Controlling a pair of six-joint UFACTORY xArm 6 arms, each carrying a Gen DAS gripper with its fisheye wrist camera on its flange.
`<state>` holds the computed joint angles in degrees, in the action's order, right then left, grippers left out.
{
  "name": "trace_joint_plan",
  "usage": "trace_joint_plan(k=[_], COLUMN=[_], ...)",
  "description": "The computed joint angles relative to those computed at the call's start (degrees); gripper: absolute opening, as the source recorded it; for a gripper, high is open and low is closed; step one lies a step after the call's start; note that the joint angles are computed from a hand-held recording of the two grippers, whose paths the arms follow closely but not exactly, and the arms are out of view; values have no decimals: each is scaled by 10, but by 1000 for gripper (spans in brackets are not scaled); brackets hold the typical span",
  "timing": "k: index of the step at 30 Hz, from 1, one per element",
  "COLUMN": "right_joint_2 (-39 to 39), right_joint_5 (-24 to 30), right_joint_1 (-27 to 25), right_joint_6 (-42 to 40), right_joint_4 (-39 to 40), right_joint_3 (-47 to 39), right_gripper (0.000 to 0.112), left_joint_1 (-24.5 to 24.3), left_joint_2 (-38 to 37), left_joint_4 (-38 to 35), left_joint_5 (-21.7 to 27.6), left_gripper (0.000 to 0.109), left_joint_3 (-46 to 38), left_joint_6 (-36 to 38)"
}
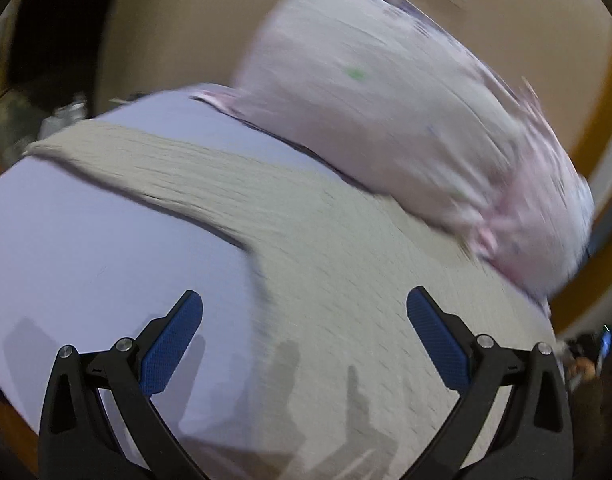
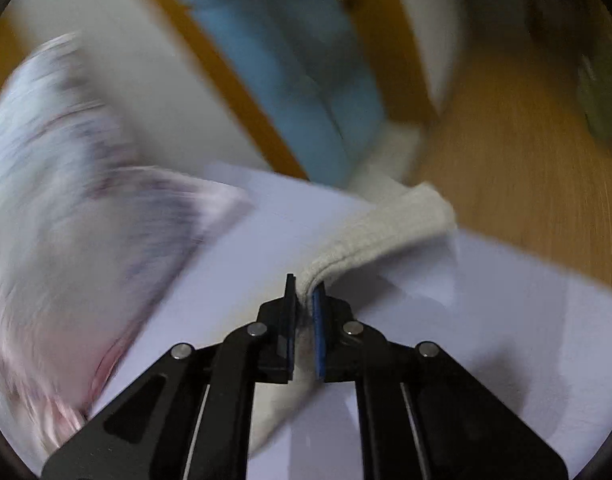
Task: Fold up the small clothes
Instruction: 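Grasp one sleeve cuff with the right gripper and fold it across the sweater body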
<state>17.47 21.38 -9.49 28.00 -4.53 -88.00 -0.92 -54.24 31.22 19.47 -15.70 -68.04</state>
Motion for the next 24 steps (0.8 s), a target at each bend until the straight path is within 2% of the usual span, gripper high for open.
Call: trace_joint_plan(k=[2, 5, 6, 8, 10, 12, 13, 14, 15, 17, 19, 21, 24], right_joint_2=[-35, -70, -77, -81, -66, -38, -15, -8, -10, -33, -58, -83, -109], right_joint_5=[-43, -71, -65, -19, 20, 119, 175, 207, 215, 182, 142, 130, 133], right_joint_1=[53, 152, 184, 253, 308, 359, 380, 388, 398, 404, 397, 374, 341], right_joint_6=[-106, -286, -346, -466, -545, -561, -559, -551, -550, -556, -552, -548, -540], right_joint_4=[43, 183, 231, 321, 389, 387, 378, 370, 368, 372, 372, 390, 408], right_joint_3=[25, 47, 48, 36, 24, -4, -23, -32, -23, 13, 47, 70, 89], right_gripper=[7, 7, 7, 7, 7, 12, 20, 32, 37, 59, 73, 76, 80], left_joint_1=[45, 97, 124, 152, 172, 194, 199, 207, 216, 228, 235, 250, 264], left_joint_2=[-30, -50, -56, -56, -43, -15, -2, 9, 32, 59, 81, 105, 148], left_joint_4=[-5, -24, -51, -96, -134, -182, -192, -218, -269, -358, -418, -428, -501], left_joint_5=[1, 7, 0, -15, -23, -46, -47, -48, -57, -63, -73, -84, -100], left_gripper=[102, 102, 102, 102, 101, 93, 90, 90, 87, 84, 78, 75, 66], left_joint_3=[16, 23, 29, 33, 31, 26, 20, 17, 11, 3, -1, -13, -39], left_joint_6=[0, 6, 25, 53, 76, 120, 126, 148, 184, 245, 284, 293, 346])
